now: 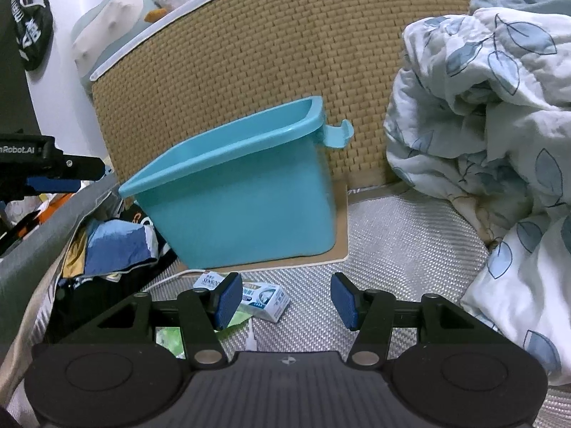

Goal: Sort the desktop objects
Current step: 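Withdraw the left gripper from the bin toward the green tissue pack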

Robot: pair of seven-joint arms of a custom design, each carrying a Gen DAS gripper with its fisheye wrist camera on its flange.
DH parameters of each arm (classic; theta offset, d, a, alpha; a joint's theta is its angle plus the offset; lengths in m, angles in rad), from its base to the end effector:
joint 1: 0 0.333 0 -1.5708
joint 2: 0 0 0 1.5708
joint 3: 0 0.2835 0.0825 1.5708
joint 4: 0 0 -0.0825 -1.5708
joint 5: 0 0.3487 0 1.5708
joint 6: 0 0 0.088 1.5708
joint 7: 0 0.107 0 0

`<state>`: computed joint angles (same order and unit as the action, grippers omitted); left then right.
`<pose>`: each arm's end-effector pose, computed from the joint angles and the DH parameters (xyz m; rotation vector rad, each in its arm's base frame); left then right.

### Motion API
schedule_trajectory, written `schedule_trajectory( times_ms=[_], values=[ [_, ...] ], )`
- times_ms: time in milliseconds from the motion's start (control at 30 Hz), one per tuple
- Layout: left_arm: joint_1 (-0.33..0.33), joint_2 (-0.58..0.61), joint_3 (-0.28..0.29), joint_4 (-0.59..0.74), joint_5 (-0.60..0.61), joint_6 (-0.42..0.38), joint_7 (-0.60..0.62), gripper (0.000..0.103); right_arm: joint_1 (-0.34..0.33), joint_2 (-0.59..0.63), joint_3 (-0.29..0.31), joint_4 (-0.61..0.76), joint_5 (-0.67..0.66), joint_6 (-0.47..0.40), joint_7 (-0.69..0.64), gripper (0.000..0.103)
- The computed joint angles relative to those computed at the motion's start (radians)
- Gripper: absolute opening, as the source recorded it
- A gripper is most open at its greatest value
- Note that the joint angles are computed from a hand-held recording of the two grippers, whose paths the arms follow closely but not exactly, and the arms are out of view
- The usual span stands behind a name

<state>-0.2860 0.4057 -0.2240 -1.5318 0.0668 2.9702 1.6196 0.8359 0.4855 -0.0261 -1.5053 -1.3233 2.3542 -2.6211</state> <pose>0.6038 -0.3085 0.5393 -1.1520 2.0577 -1.1694 0.4776 0.4867 0.4194 -1.1432 1.7839 -0.7869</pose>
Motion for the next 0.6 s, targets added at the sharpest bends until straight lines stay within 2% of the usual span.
schedule_trajectory(
  times_ms=[100, 300, 433, 533, 600],
  values=[
    [0.018, -0.021, -0.016, -0.055, -0.017, 0.027, 0.013, 0.054, -0.001, 0.008, 0.002, 0.008, 0.010, 0.003, -0.018, 0.059],
    [0.010, -0.059, 0.005, -0.183, 0.023, 0.122, 0.019, 0.054, 0.004, 0.021, -0.005, 0.021, 0.000, 0.028, -0.032, 0.059],
    [0.089, -0.072, -0.089, -0.258, -0.016, 0.165, 0.109, 0.054, 0.006, 0.039, -0.006, 0.045, 0.028, 0.024, -0.080, 0.059],
    [0.107, -0.076, -0.109, -0.292, -0.040, 0.175, 0.141, 0.054, 0.011, 0.046, -0.013, 0.052, 0.045, 0.028, -0.093, 0.059],
    [0.138, -0.071, -0.145, -0.305, -0.064, 0.171, 0.174, 0.054, 0.013, 0.050, -0.016, 0.056, 0.055, 0.031, -0.105, 0.059]
  ],
)
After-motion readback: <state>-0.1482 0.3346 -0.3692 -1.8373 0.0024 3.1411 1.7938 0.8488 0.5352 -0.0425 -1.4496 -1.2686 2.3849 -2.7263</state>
